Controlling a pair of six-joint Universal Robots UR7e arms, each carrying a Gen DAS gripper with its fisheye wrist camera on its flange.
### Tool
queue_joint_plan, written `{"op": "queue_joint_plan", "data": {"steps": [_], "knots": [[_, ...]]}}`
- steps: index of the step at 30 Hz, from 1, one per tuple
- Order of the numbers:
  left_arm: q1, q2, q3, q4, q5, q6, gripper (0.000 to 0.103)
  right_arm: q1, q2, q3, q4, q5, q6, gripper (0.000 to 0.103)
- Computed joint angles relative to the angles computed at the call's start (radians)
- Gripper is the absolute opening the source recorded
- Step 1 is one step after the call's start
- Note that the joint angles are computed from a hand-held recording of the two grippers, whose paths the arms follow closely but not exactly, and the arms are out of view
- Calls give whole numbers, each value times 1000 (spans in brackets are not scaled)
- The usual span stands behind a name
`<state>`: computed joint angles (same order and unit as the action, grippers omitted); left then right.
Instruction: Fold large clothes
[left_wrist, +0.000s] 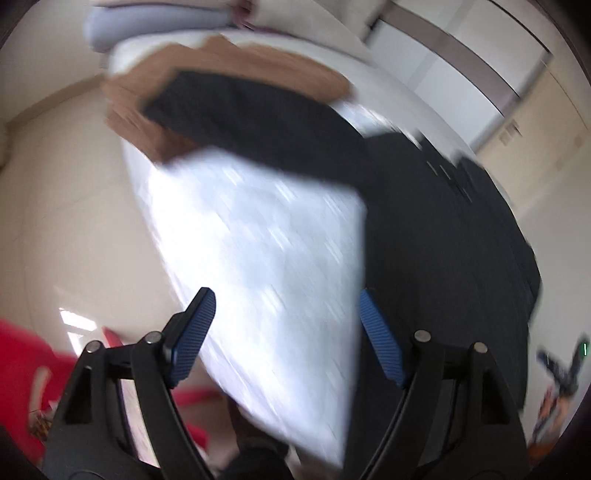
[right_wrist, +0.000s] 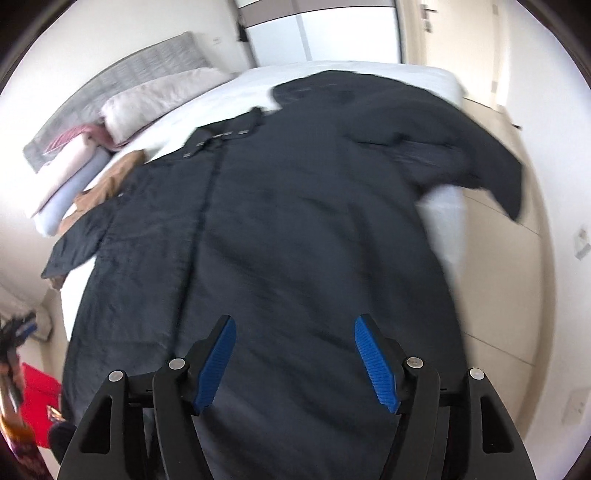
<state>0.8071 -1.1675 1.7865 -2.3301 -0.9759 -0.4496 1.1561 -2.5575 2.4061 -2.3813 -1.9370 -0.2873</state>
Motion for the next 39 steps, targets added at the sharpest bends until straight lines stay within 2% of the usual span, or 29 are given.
{"op": "queue_joint_plan", "data": {"steps": [2, 3, 5, 8, 12, 14, 18, 20, 21, 22, 25, 27, 28, 30, 31, 32, 34, 36, 37, 38, 39], "knots": [[40, 48, -70, -27, 50, 40, 80, 141, 126, 8, -93, -80, 67, 68], [64, 87, -136, -25, 80, 62, 80, 178, 200, 8, -153, -82, 73, 68], [106, 126, -189, -51, 114, 105, 80, 221, 314, 15, -273, -83, 64, 68], [160, 228, -335, -36, 148, 138, 80, 256, 484, 21, -460, -86, 17, 68], [210, 315, -434, -58, 154, 162, 80, 223, 620, 38, -610, -24, -32, 68], [236, 368, -505, -33, 143, 167, 79, 219, 663, 34, -627, -31, -36, 68], [276, 413, -579, -11, 69, 118, 71, 236, 721, 11, -622, -46, -33, 68], [282, 426, -588, -33, 46, 105, 45, 238, 735, 13, -635, -50, -41, 68], [271, 421, -568, -63, 69, 113, 32, 241, 742, 15, -642, -61, -46, 68], [265, 414, -551, -102, 61, 138, 13, 245, 750, 15, -649, -70, -46, 68], [217, 354, -439, -283, 91, 171, 12, 242, 750, 21, -653, -80, -47, 68], [181, 318, -346, -476, 164, 226, 12, 241, 751, 21, -654, -78, -43, 68], [173, 315, -325, -527, 211, 240, 11, 242, 752, 20, -655, -76, -43, 68], [176, 335, -329, -503, 322, 214, 10, 242, 750, 20, -653, -66, -43, 68], [190, 341, -340, -428, 336, 164, 9, 239, 746, 21, -650, -61, -47, 68], [208, 338, -348, -340, 313, 100, 10, 238, 745, 21, -647, -57, -50, 68], [227, 306, -322, -291, 248, 25, 16, 236, 740, 21, -639, -51, -53, 68], [216, 254, -244, -383, 214, 32, 48, 230, 719, 21, -617, -25, -46, 68], [210, 225, -208, -414, 192, 33, 76, 230, 712, 21, -611, -17, -43, 68], [199, 195, -168, -452, 182, 38, 82, 228, 700, 21, -601, -3, -40, 68], [190, 174, -139, -485, 175, 43, 82, 226, 690, 20, -593, 9, -39, 68]]}}
